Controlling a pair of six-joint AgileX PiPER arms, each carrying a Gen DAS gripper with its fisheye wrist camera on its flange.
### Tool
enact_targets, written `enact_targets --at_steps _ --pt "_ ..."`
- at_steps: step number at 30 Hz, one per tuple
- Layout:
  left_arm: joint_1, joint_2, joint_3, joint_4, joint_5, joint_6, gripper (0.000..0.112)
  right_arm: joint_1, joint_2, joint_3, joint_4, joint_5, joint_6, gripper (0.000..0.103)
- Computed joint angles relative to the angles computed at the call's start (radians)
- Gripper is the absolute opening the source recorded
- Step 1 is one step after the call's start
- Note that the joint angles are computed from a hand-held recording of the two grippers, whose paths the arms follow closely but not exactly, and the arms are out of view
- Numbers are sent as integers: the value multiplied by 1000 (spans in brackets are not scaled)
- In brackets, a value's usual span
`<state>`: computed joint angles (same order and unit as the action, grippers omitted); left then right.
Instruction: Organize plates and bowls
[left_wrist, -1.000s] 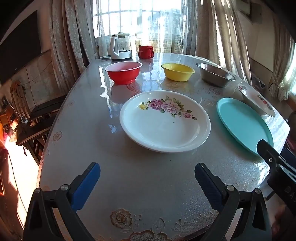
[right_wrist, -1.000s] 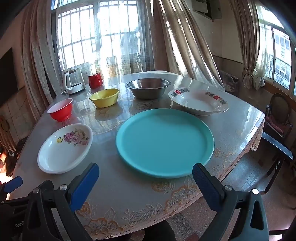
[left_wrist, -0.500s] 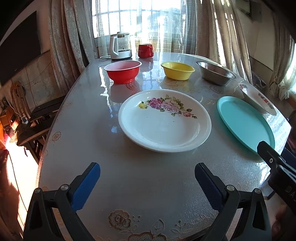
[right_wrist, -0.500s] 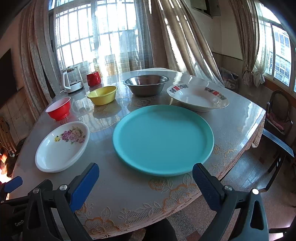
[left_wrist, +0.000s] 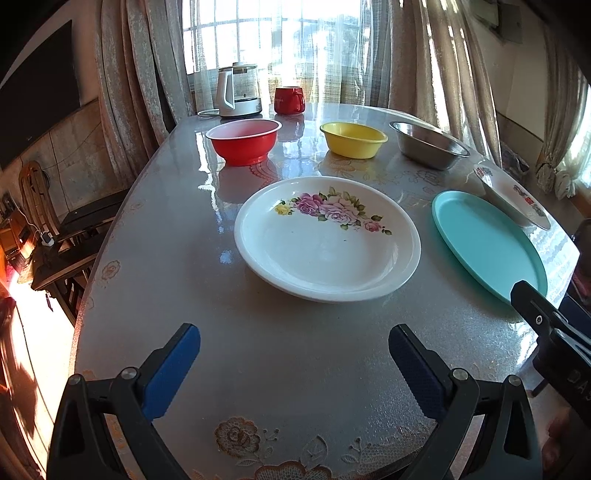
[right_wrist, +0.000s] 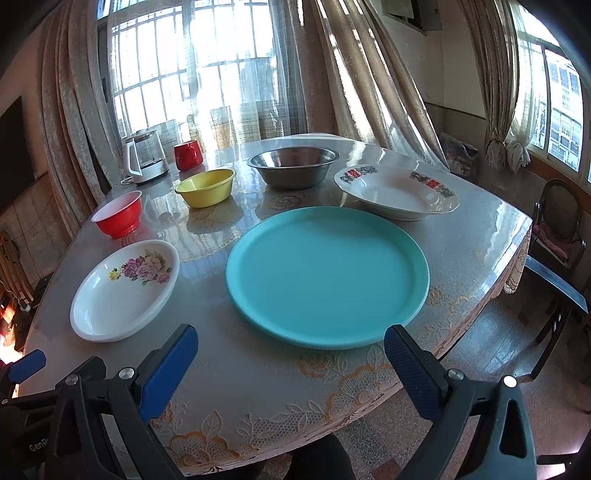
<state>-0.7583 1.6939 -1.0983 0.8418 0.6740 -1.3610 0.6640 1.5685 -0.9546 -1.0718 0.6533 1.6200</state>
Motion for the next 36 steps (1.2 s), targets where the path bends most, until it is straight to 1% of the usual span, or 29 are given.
enact_targets --at_steps 17,27,36 --pt "-7 4 -7 -4 -1 9 103 -13 11 -15 33 -11 -46 103" --pt "-9 14 -11 -17 -3 21 103 -16 -4 7 12 -18 -12 103" --pt "-11 17 -15 -31 0 32 103 -20 -4 11 18 -22 -13 103"
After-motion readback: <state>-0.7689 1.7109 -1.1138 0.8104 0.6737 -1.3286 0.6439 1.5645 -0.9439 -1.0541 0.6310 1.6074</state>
